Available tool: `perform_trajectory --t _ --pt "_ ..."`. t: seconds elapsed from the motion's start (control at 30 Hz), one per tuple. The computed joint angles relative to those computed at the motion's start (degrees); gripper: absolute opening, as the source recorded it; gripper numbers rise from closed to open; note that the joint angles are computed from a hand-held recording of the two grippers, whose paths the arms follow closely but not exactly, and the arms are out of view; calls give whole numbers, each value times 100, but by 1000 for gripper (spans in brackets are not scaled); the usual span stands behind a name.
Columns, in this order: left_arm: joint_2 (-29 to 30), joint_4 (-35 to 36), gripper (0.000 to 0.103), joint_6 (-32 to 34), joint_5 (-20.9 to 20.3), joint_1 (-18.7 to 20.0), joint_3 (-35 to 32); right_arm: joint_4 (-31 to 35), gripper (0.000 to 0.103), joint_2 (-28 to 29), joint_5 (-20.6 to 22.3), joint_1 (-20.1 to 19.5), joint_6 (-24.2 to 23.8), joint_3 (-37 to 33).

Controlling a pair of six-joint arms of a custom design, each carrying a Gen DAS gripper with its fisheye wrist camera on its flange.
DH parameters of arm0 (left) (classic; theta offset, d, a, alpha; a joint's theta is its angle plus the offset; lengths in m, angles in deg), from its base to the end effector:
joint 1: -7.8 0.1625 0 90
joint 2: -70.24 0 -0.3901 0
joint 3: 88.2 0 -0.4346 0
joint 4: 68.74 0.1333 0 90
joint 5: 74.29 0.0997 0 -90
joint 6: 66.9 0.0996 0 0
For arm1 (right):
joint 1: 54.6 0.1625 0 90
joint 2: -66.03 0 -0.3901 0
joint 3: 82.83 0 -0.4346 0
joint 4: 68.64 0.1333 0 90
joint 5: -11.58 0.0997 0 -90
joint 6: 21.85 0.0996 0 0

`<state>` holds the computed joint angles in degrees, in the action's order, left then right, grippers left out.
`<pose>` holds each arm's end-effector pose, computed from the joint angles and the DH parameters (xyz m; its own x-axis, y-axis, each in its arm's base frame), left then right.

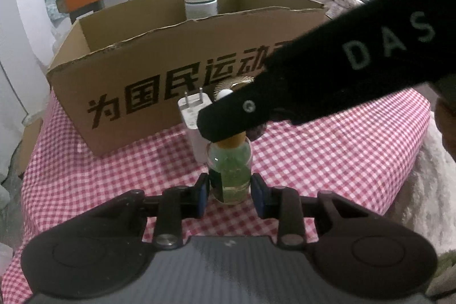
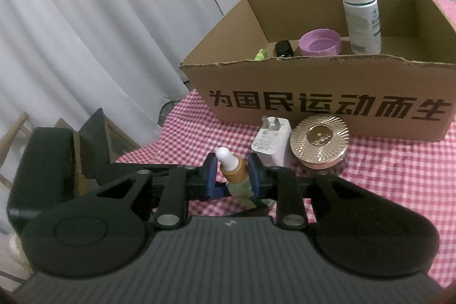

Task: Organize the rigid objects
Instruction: 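Grasp the dropper bottle by its neck with the right gripper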

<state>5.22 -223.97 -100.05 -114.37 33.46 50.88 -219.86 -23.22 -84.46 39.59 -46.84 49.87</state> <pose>-0.2453 -0.3503 0.0195 -0.6319 0.2945 -0.7170 0.6512 0.7034 -0.2849 0.1551 -0.4356 0.1898 -0.8717 -0.4381 0.2198 -0.4830 0.8437 -0.2343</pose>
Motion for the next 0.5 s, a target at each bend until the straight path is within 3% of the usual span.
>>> perform_trajectory --t 0.5 --pt "401 -706 34 635 103 257 -121 -111 24 192 -146 71 -165 -72"
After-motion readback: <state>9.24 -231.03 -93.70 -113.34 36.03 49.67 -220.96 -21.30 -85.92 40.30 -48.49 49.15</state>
